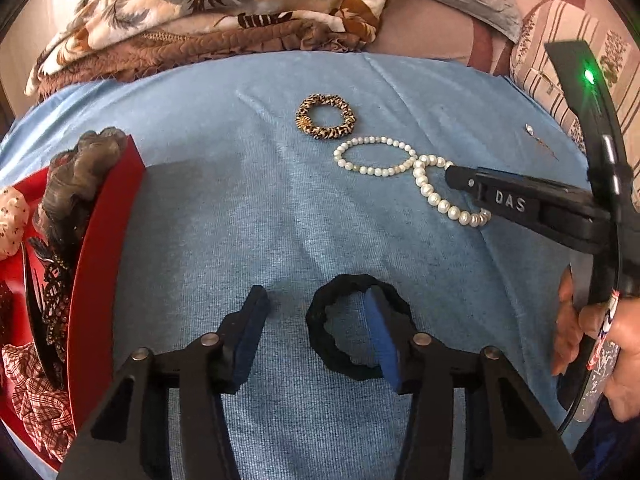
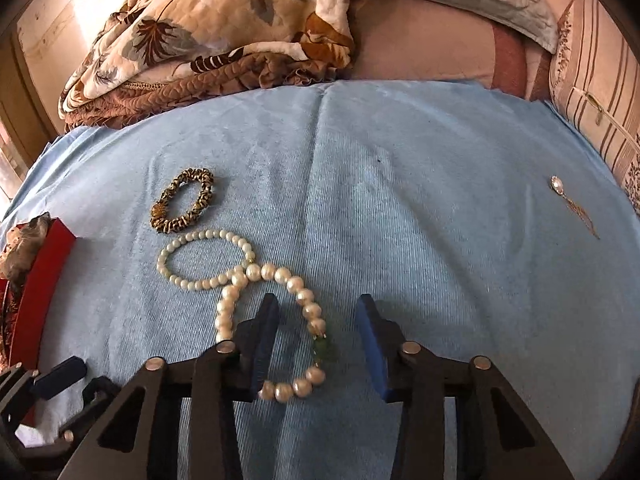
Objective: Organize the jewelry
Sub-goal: 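Grasp the black hair tie with the left tool while the right tool grasps the large pearl bracelet, then carry the hair tie and pearl bracelet into the red tray and open both tools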
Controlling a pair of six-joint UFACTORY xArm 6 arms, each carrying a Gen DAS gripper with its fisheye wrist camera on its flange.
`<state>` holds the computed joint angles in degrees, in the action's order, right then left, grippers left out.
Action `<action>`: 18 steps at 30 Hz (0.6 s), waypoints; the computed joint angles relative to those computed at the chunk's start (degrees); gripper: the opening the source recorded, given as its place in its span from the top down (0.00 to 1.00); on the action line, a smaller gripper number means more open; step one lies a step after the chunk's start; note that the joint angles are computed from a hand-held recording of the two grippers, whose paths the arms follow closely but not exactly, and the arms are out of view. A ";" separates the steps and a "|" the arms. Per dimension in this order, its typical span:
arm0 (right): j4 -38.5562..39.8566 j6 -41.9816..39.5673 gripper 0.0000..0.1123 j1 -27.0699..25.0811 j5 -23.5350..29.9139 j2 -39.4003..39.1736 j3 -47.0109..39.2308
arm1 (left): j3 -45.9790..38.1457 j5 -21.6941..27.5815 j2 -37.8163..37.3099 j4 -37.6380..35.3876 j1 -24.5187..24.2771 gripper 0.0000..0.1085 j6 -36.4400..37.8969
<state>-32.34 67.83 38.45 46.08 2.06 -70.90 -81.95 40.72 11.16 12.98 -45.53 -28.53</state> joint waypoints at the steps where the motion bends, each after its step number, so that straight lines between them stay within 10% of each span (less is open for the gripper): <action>1: 0.04 0.18 0.80 -0.09 -0.53 -0.14 0.27 | -0.23 0.40 0.08 0.69 -0.17 0.55 -0.16; 4: 1.54 0.48 0.90 -0.63 -2.68 -1.54 1.99 | -0.13 0.57 -0.32 -1.05 -0.08 0.72 0.88; 5: 2.55 0.49 0.90 -0.86 -3.96 -2.39 3.05 | -0.29 0.58 -0.30 -2.85 0.15 0.91 2.31; 18: -0.21 7.96 0.91 4.14 -4.48 -13.01 8.21 | 6.66 -1.26 -11.45 -9.27 -0.63 0.92 2.92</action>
